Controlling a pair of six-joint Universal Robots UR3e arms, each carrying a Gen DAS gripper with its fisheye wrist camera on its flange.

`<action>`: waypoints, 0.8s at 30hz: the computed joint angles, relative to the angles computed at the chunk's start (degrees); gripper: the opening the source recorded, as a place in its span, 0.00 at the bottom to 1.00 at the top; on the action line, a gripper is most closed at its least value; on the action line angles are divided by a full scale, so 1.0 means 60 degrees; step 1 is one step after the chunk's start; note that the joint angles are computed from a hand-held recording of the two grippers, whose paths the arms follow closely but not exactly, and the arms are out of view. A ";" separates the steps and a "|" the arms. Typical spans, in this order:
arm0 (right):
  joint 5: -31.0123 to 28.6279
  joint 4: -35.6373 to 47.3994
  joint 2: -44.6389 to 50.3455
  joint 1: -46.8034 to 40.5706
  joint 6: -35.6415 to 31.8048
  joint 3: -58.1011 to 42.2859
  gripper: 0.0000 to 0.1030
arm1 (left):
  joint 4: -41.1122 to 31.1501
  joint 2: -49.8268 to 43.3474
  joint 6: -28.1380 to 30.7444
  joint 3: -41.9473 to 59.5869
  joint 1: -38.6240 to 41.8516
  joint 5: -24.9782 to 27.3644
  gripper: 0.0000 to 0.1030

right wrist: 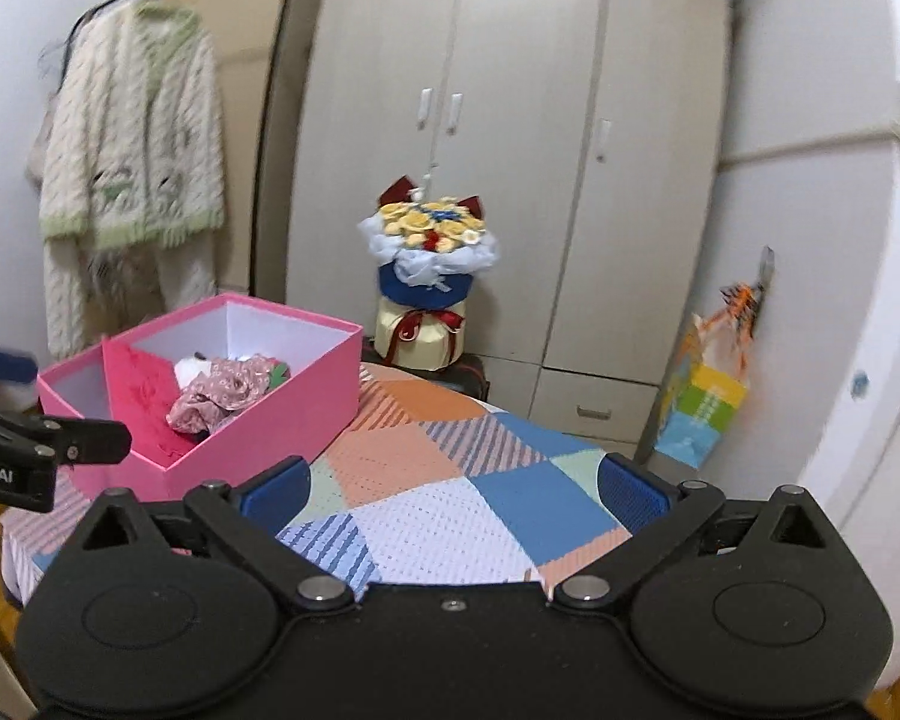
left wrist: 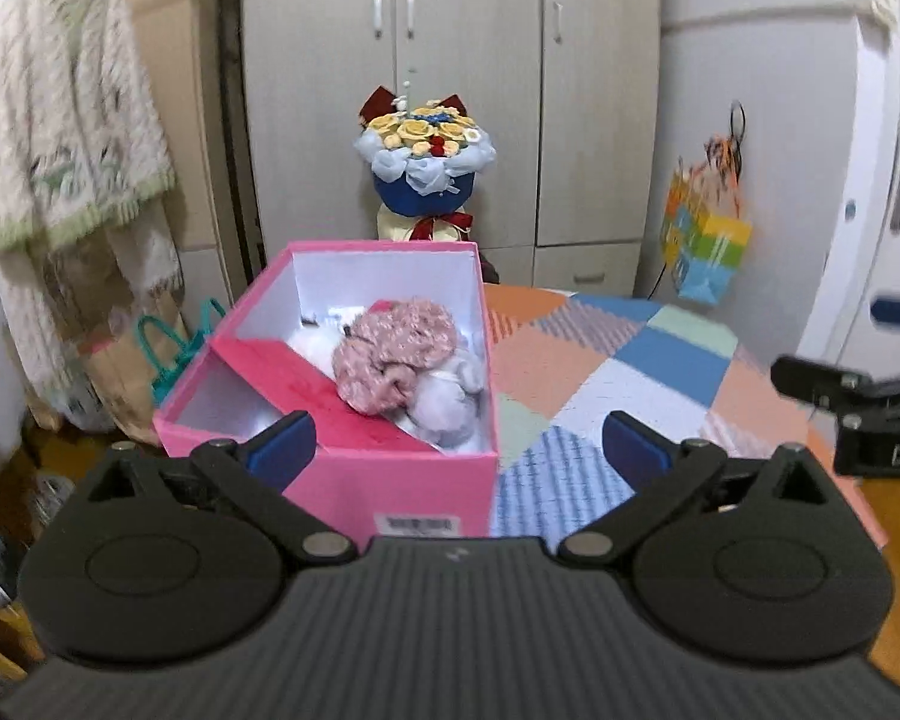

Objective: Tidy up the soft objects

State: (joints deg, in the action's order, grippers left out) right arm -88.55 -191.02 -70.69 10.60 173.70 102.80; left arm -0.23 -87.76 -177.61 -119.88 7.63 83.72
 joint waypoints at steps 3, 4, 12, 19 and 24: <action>-0.0514 -0.0305 -0.0097 0.0123 0.0460 0.0529 1.00 | 0.0765 -0.0250 -0.0034 -0.0415 -0.0266 0.0298 1.00; -0.0567 -0.0400 -0.0143 0.0115 0.0639 0.0685 1.00 | 0.1024 -0.0361 0.0068 -0.0497 -0.0381 0.0405 1.00; -0.1429 -0.0801 -0.0318 0.0446 0.1190 0.1106 1.00 | 0.2029 -0.0561 0.0125 -0.0944 -0.0583 0.0295 1.00; -0.1917 -0.0817 -0.0345 0.0617 0.1238 0.1332 1.00 | 0.2671 -0.0963 -0.0057 -0.1137 -0.0787 0.1082 1.00; -0.2469 -0.0847 -0.0089 0.0842 0.1242 0.1265 1.00 | 0.2836 -0.0959 -0.0173 -0.1333 -0.0783 0.1413 1.00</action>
